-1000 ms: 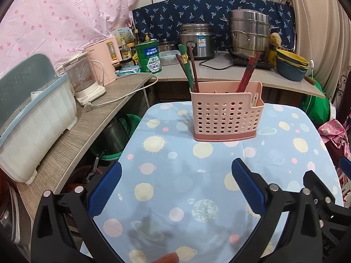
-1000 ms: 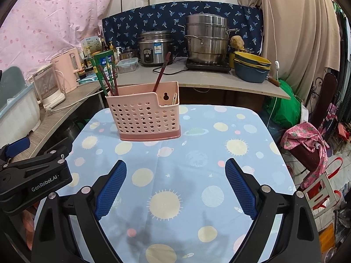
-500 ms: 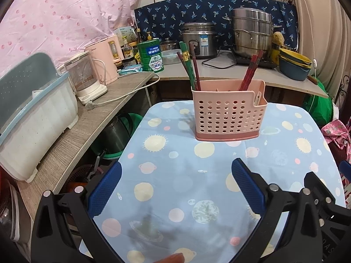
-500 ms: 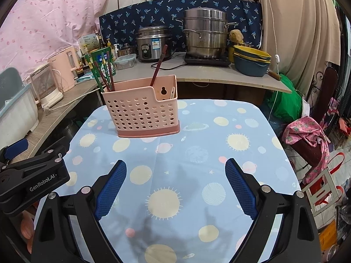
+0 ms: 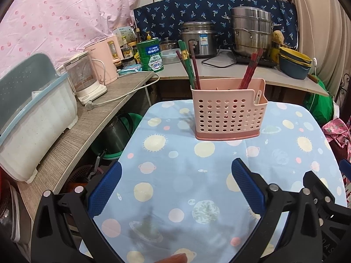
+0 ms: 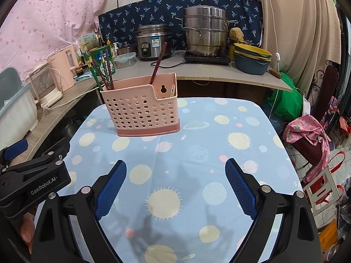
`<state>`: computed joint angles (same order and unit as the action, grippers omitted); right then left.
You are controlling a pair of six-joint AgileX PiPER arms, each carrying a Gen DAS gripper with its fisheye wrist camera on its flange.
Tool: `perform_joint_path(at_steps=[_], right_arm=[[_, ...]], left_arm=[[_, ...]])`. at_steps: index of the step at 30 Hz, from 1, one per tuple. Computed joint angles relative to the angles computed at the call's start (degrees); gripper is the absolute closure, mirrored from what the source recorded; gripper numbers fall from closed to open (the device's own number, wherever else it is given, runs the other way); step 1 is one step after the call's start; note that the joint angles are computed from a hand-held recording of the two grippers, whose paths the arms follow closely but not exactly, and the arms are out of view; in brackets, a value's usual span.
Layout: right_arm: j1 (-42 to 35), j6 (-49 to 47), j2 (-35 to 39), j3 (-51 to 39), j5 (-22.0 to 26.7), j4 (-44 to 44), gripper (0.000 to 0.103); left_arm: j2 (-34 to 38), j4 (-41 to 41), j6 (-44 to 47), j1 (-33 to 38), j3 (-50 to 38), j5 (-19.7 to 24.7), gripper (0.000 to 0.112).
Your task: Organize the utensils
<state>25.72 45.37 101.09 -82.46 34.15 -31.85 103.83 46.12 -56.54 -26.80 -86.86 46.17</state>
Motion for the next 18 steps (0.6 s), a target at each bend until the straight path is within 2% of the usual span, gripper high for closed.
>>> perform_joint_path(at_steps=[18], right_arm=[[-0.1,-0.4,0.0,0.0,0.0,0.2,0.016]], left_arm=[[0.3,-0.3,0.5,0.2,-0.2,-0.2,0.016]])
